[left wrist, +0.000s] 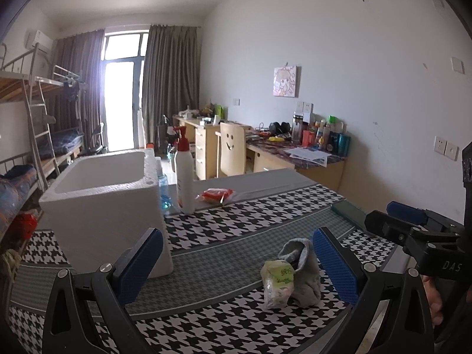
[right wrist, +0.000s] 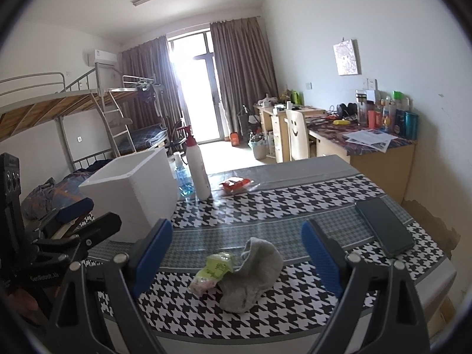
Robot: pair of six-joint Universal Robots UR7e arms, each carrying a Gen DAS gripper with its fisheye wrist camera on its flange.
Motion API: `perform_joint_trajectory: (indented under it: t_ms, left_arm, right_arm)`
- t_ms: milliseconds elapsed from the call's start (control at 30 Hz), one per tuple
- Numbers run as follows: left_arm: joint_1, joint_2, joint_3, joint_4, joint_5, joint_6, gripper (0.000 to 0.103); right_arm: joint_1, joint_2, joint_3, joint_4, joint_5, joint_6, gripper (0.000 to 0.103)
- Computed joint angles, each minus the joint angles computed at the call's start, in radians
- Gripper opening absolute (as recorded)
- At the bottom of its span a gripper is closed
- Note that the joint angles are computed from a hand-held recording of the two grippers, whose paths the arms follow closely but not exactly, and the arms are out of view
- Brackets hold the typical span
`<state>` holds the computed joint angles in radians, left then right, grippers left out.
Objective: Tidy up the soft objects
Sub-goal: 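Move both grippers toward the green packet and grey sock on the table, then grasp the green packet with the left gripper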
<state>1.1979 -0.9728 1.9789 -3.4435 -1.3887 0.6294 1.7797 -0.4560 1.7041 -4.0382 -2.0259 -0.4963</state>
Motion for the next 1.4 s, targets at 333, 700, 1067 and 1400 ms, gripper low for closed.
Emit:
perform_joint_trajectory:
  t_ms: [333, 700, 1067, 1400]
  left_arm:
    - [-0.006, 0.021, -0.012, 0.037, 0.022, -0.007, 0.102]
    - [-0.009, 0.044, -0.031, 0.092, 0.034, -0.015, 0.102]
    - [-0.006, 0.07, -0.053, 0.135, 0.057, -0.03, 0.102]
    - [-0.003, 0.098, -0.075, 0.176, 0.078, -0.041, 0.102]
  right_arm:
    - [-0.012, -0.005, 0.007, 0.012, -0.015, 0.016, 0.092]
    - [-0.032, -0.015, 0.016, 0.034, -0.016, 0.042, 0.092]
    - [-0.05, -0.017, 0.005, 0.085, -0.03, 0.066, 0.092]
    - [-0.064, -0.011, -0.009, 0.123, -0.048, 0.085, 0.092]
